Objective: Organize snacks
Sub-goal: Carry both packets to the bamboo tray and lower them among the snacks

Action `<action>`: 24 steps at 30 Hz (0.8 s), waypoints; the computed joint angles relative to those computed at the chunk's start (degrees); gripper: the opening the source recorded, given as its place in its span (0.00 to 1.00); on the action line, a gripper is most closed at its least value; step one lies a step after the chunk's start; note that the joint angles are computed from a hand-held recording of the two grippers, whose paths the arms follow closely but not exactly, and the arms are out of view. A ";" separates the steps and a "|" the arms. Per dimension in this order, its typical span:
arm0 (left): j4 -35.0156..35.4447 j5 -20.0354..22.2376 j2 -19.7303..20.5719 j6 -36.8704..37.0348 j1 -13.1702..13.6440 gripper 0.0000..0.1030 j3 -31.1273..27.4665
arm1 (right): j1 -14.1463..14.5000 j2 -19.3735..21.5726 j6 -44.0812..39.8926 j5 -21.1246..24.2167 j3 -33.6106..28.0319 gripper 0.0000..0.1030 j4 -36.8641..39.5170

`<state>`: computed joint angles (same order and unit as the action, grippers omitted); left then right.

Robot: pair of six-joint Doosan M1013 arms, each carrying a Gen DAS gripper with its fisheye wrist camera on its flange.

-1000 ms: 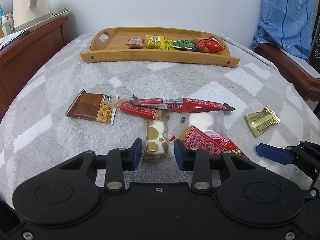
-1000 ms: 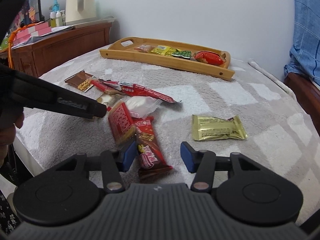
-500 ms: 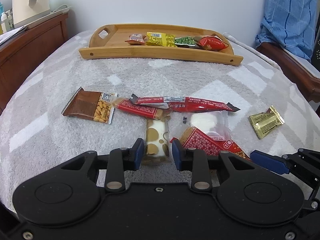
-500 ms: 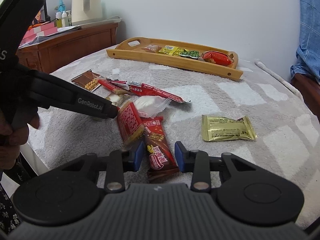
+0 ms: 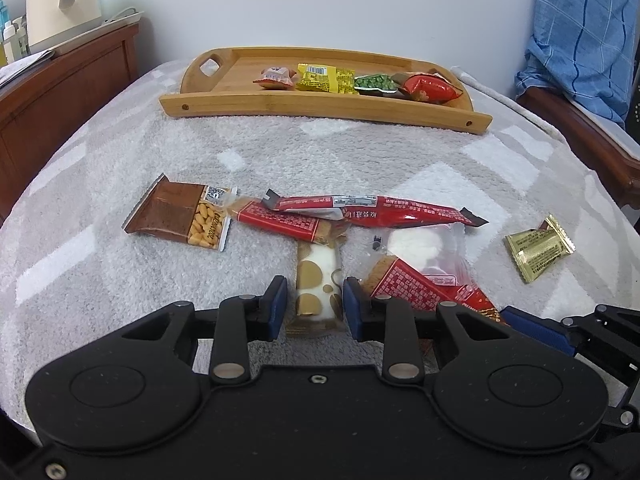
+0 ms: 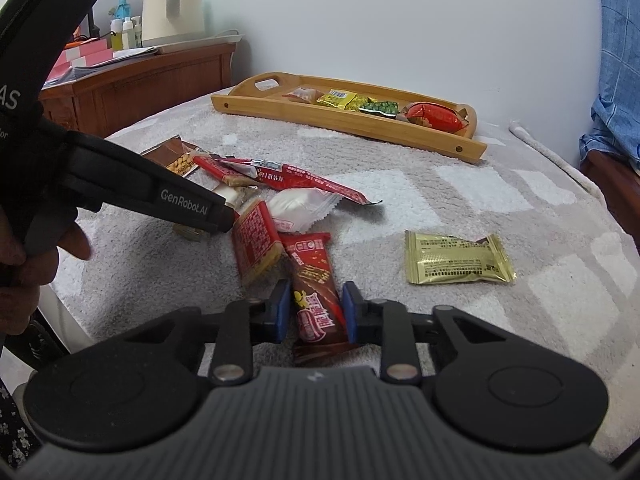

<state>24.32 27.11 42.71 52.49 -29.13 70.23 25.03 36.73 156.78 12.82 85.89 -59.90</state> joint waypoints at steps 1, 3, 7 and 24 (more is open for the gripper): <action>0.19 0.26 -0.03 -0.20 -0.02 0.22 -0.05 | 0.05 -0.01 1.74 0.01 0.08 0.27 -1.57; 0.05 0.52 -0.19 -0.52 -0.02 0.20 -0.01 | 0.10 -0.12 5.96 -0.12 0.39 0.27 -5.32; -0.11 0.56 -0.64 -1.39 -0.05 0.20 0.46 | 0.36 -0.47 17.56 1.09 1.14 0.26 -16.01; 0.46 0.29 -3.32 -0.12 -0.31 0.20 2.08 | 1.10 -1.33 26.94 8.58 1.04 0.26 -20.15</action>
